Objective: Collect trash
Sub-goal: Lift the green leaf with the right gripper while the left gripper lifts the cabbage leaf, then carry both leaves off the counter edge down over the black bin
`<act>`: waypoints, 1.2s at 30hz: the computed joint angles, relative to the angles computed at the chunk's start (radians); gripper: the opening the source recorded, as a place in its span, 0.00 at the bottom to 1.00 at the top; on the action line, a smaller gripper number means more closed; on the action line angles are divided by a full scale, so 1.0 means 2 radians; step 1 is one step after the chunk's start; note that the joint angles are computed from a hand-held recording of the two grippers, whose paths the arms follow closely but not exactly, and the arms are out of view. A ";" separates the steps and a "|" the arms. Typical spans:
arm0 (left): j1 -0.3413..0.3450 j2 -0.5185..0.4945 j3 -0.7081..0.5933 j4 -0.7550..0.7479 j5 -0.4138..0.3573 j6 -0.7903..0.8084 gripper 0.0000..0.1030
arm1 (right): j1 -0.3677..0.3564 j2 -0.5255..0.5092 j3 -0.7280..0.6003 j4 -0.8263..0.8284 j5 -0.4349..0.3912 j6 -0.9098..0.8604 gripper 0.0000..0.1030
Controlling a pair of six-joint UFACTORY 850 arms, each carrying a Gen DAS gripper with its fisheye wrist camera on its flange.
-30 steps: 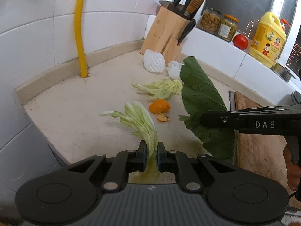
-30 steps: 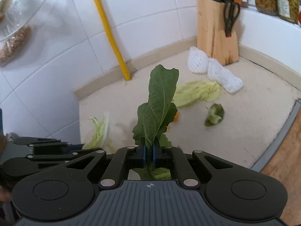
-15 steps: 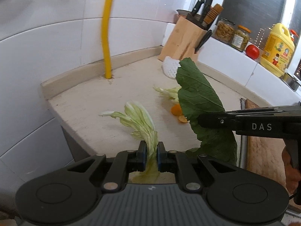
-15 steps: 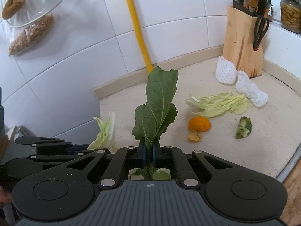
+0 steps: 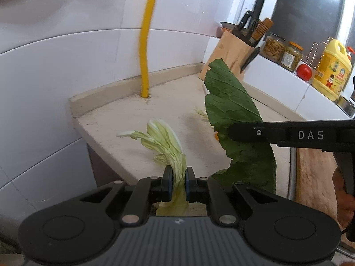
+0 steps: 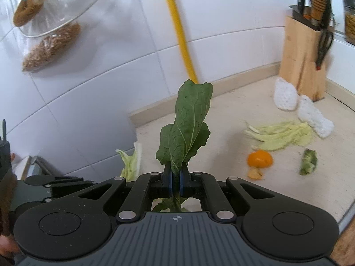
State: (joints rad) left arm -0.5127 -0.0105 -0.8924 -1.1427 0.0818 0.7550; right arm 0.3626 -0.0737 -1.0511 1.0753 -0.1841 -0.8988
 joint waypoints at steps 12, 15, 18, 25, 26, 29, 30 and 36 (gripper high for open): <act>0.019 0.032 0.034 -0.046 0.014 0.032 0.07 | 0.029 -0.029 -0.034 -0.015 -0.006 0.010 0.08; 0.023 0.039 0.040 -0.039 0.016 0.024 0.07 | 0.036 -0.034 -0.040 -0.022 -0.007 0.016 0.08; 0.028 0.044 0.045 -0.017 0.015 0.003 0.08 | 0.042 -0.037 -0.044 -0.028 -0.006 0.021 0.08; 0.042 0.057 0.059 0.059 0.015 -0.069 0.08 | 0.055 -0.046 -0.054 -0.049 -0.003 0.044 0.08; 0.044 0.059 0.062 0.073 0.014 -0.082 0.08 | 0.058 -0.048 -0.057 -0.054 -0.002 0.048 0.08; 0.052 0.066 0.069 0.113 0.014 -0.119 0.08 | 0.065 -0.053 -0.061 -0.059 0.000 0.054 0.08; 0.054 0.068 0.072 0.122 0.014 -0.127 0.08 | 0.067 -0.055 -0.063 -0.059 0.000 0.055 0.08; 0.070 0.083 0.087 0.165 0.016 -0.166 0.08 | 0.082 -0.067 -0.074 -0.071 0.004 0.069 0.08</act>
State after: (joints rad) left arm -0.3727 0.1550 -0.7191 -0.8127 0.1128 0.4229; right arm 0.5275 -0.2069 -1.1998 0.9337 -0.1767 -0.7614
